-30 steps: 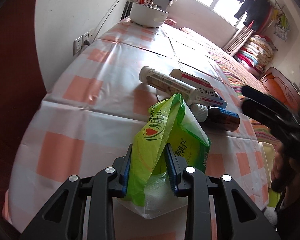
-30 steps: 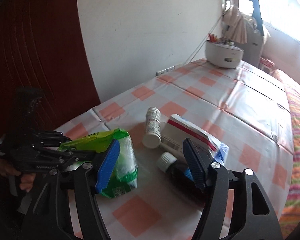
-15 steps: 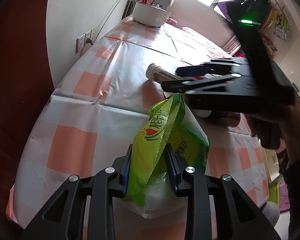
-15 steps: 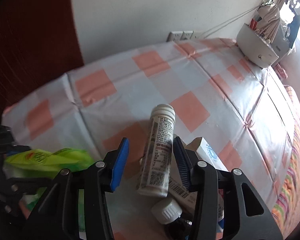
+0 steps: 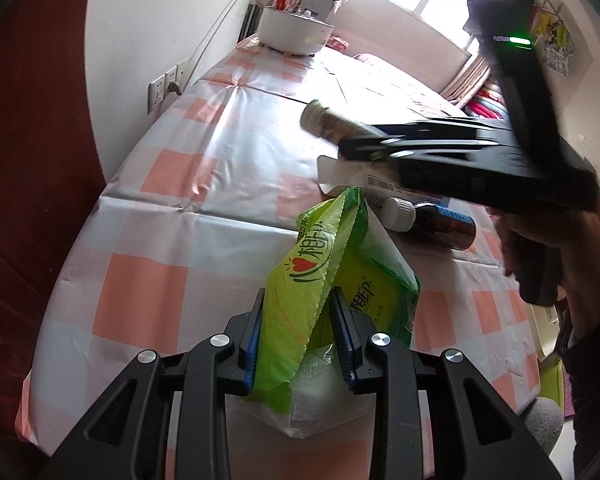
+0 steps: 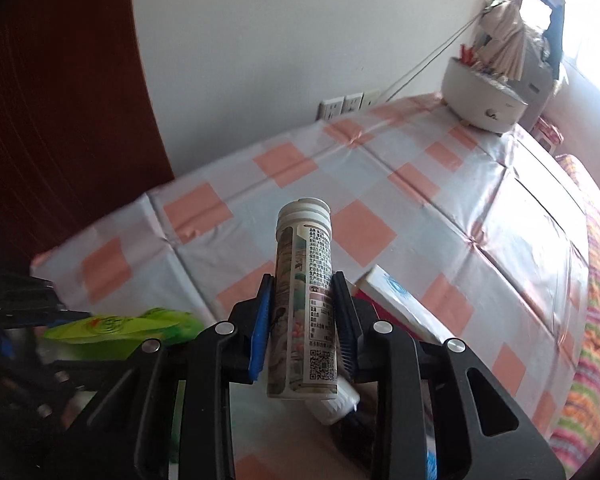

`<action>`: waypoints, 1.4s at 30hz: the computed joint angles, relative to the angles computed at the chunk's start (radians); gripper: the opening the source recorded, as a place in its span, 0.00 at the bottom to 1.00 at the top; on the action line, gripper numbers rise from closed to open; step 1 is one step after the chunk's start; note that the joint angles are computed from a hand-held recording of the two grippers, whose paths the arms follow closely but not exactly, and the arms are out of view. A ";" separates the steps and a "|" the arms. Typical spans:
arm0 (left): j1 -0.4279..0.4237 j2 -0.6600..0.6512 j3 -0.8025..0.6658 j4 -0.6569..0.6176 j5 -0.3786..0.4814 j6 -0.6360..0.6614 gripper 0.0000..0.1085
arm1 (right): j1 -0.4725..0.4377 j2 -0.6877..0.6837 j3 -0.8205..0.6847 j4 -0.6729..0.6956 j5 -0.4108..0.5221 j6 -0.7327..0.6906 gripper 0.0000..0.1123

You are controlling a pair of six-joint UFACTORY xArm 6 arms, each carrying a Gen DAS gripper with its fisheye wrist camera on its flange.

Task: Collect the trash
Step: 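Grasp the white pill bottle with the right gripper while the left gripper holds the green bag, then carry the green snack bag and white pill bottle over the cream bin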

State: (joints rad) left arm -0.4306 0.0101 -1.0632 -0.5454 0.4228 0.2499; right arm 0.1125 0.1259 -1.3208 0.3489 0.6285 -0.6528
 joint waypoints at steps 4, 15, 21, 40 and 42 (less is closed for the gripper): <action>-0.013 0.001 -0.004 0.011 -0.006 0.000 0.27 | -0.070 -0.162 0.143 0.240 -0.010 -0.132 0.25; -0.127 0.007 -0.044 0.093 -0.073 -0.047 0.27 | -0.337 -0.546 0.515 0.641 0.071 -0.336 0.25; -0.196 0.040 -0.107 0.174 -0.097 -0.105 0.27 | -0.513 -0.611 0.603 0.720 0.120 -0.383 0.25; -0.369 0.257 -0.482 0.188 -0.004 -0.061 0.27 | -0.839 -0.720 0.713 0.771 0.126 -0.410 0.25; -0.376 0.271 -0.493 0.199 0.007 -0.061 0.27 | -0.855 -0.727 0.724 0.772 0.131 -0.416 0.25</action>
